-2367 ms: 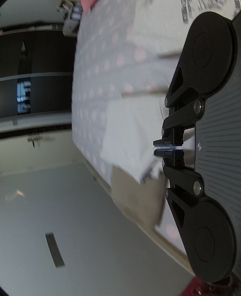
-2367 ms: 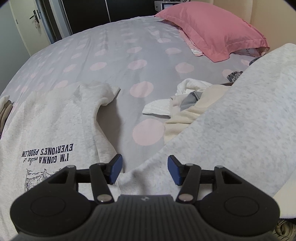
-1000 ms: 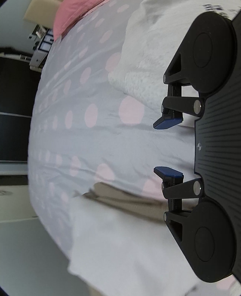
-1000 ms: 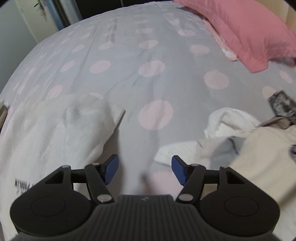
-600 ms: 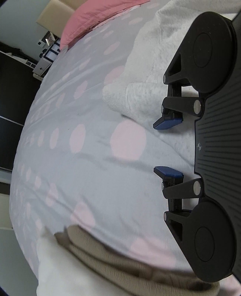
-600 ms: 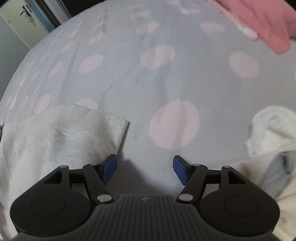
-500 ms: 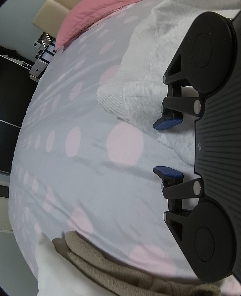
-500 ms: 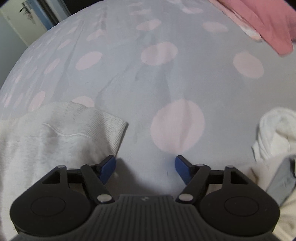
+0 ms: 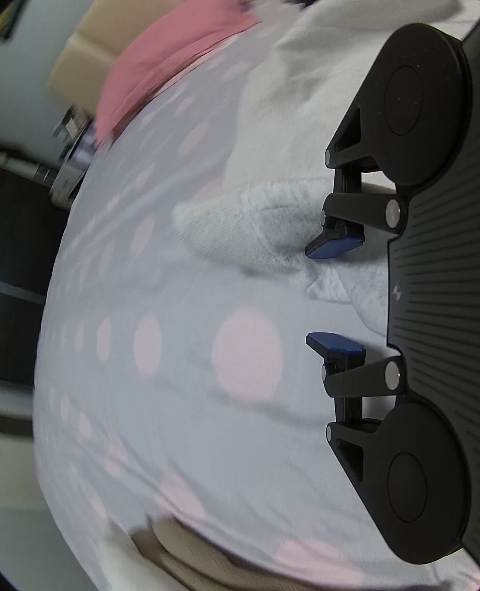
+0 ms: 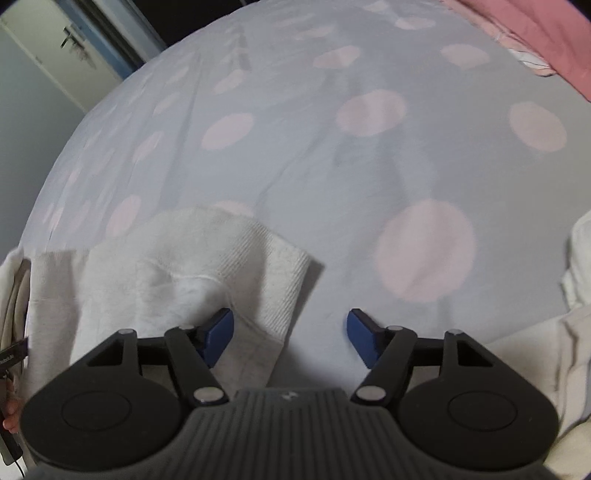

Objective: Fold clothes

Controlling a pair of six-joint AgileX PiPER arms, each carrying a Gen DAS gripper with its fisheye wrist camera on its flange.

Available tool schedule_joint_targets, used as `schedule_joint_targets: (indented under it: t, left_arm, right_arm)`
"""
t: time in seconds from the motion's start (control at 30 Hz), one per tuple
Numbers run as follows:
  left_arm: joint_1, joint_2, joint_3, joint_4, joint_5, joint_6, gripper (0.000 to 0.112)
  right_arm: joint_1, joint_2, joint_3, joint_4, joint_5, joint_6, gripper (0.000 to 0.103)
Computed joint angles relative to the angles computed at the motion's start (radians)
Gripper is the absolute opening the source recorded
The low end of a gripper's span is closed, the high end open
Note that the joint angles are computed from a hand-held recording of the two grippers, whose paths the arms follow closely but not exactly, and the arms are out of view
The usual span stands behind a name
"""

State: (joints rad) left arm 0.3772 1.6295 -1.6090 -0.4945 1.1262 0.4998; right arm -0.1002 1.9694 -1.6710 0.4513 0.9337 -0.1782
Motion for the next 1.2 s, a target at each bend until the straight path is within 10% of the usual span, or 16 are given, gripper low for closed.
schedule_joint_targets:
  t: [0.23, 0.5, 0.67, 1.0, 1.2]
  left_arm:
    - [-0.134, -0.038, 0.054, 0.152, -0.068, -0.113, 0.049]
    - [-0.130, -0.068, 0.080, 0.088, -0.091, -0.083, 0.024]
    - [-0.084, -0.075, 0.003, 0.046, -0.064, -0.068, 0.005]
    - [0.021, 0.084, -0.413, 0.170, 0.073, -0.107, 0.004]
    - [0.045, 0.110, -0.406, 0.197, 0.040, -0.060, 0.004]
  right_arm:
    - [0.038, 0.007, -0.001, -0.013, -0.031, 0.020, 0.070]
    - [0.056, -0.025, 0.050, 0.013, -0.130, -0.058, 0.010]
    - [0.033, -0.077, 0.050, -0.017, -0.158, -0.092, 0.007]
    - [0.089, -0.067, -0.179, -0.273, -0.177, -0.035, 0.006]
    - [0.151, 0.040, -0.339, -0.481, -0.142, 0.044, 0.006]
